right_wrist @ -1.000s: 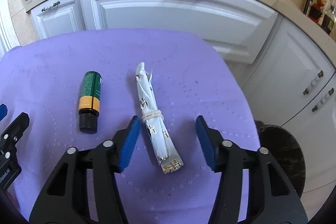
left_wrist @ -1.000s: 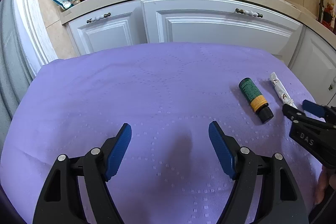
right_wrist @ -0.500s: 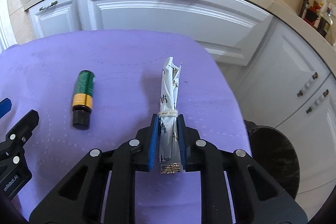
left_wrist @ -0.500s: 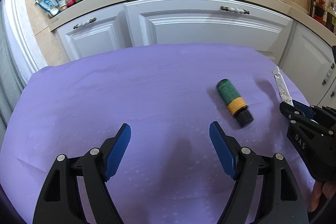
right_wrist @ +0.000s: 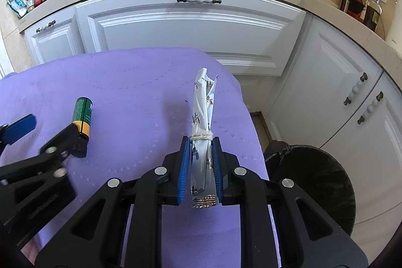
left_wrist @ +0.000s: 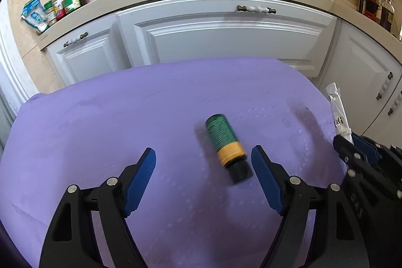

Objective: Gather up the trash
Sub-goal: 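Grasp the green-capped bottle with the left gripper and lift it, then carry the paper roll in the right gripper over the bin while the left carries the green bottle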

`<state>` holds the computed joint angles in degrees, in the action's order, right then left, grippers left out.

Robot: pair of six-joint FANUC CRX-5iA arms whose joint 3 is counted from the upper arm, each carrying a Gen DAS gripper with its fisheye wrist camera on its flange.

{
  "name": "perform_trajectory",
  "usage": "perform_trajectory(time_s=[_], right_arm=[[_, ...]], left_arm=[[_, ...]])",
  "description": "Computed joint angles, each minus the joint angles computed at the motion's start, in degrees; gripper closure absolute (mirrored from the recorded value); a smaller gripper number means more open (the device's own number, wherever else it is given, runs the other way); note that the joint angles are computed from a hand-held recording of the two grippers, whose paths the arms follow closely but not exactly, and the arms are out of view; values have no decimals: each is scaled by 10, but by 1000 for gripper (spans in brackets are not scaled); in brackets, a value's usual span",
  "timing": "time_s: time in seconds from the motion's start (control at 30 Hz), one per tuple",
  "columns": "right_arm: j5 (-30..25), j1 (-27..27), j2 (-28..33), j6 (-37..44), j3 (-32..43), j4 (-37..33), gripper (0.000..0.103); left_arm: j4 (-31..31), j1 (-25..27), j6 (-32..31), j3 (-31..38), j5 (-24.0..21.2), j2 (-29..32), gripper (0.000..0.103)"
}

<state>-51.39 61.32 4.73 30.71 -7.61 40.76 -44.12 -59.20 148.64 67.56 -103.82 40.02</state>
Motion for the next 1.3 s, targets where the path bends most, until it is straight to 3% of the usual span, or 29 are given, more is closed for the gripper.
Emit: perform_trajectory(time_s=[0.17,0.27,0.37,0.43,0.53,1.0,1.3], right_arm=[[6,-2,-2,0,-2,-5,85],[8,-4,-2,2,-3,-9,85],[9,-5,-1,8,-1,-15,85],[9,-5,-1,8,-1,-14,85],[9,-4,-2,9,-1,-13,85],[-1,12,-17,-15,-19,3,85],[-15,40,-62,-62,-64,26,85]], left_arm=[[15,16,-29,43,-25,35,27],[43,28,-23,28,-15,31,28],[50,29,-20,11,2,21,41],[53,27,-22,0,15,15,58],[54,26,-29,-1,22,15,74],[62,19,-15,-36,40,-8,76],[57,-9,11,-68,50,-32,76]])
